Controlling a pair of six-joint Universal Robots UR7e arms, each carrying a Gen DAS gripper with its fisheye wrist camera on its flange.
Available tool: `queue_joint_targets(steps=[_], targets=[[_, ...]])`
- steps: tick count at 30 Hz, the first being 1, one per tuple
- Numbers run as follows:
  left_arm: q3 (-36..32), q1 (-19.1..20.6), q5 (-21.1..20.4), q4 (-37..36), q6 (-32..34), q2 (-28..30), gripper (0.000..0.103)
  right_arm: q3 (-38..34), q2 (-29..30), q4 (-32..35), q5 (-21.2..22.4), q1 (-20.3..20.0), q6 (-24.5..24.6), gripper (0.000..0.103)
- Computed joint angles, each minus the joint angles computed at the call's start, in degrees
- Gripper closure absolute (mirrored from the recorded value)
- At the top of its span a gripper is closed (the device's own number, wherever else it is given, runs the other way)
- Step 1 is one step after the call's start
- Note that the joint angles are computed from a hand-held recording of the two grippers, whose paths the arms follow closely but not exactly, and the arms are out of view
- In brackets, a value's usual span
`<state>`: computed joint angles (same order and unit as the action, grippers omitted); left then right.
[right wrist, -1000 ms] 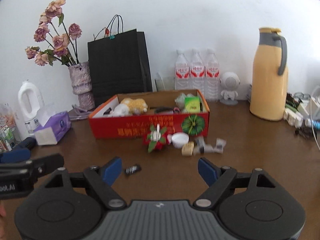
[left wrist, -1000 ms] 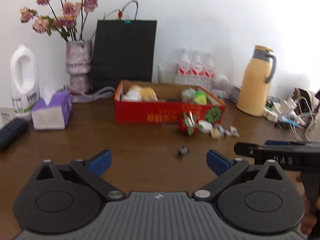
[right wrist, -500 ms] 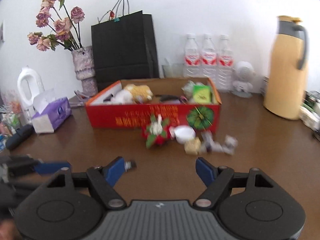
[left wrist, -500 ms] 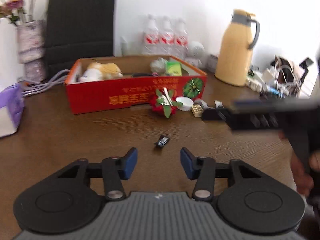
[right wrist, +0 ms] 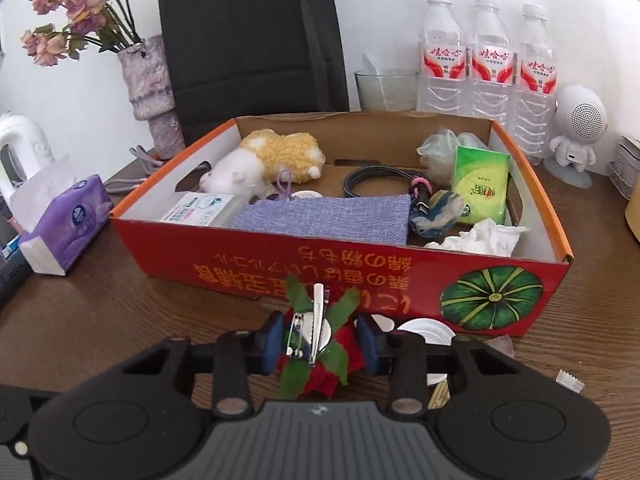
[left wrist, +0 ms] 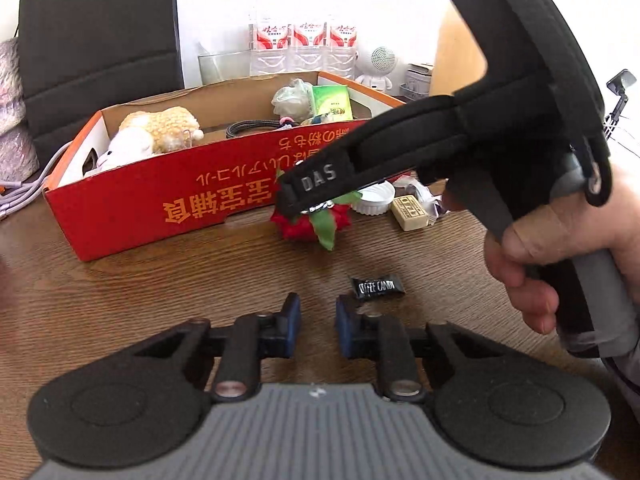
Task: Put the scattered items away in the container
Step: 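Grasp the small black wrapped item with the left gripper while the right gripper grasps the red flower brooch, then carry the black item and red brooch into the box and release both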
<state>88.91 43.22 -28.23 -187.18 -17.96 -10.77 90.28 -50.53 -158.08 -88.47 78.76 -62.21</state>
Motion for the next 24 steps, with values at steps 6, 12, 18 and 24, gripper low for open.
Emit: queue_joint_targets(steps=[6,12,18,24], targets=[[-1.3,-0.3,-1.6,-3.9,2.7,0.8,0.049,4.1,-6.4,-4.2,7.6,-2.7,2.2,0.068],[-7.6,0.0,2.0,4.3,-3.6,4.0,0.054,7.6,-12.3,-4.4,12.6,-5.9,4.2,0.068],[-9.5,-0.6,4.1,2.6,-0.9,6.1,0.086,8.7,-14.0,-2.9,15.5,-7.5,4.8,0.068],[-6.4,-3.6,8.9,-1.9,-3.0,6.5,0.089,11.9,-15.9,-2.6,14.8,-8.7,2.8,0.068]])
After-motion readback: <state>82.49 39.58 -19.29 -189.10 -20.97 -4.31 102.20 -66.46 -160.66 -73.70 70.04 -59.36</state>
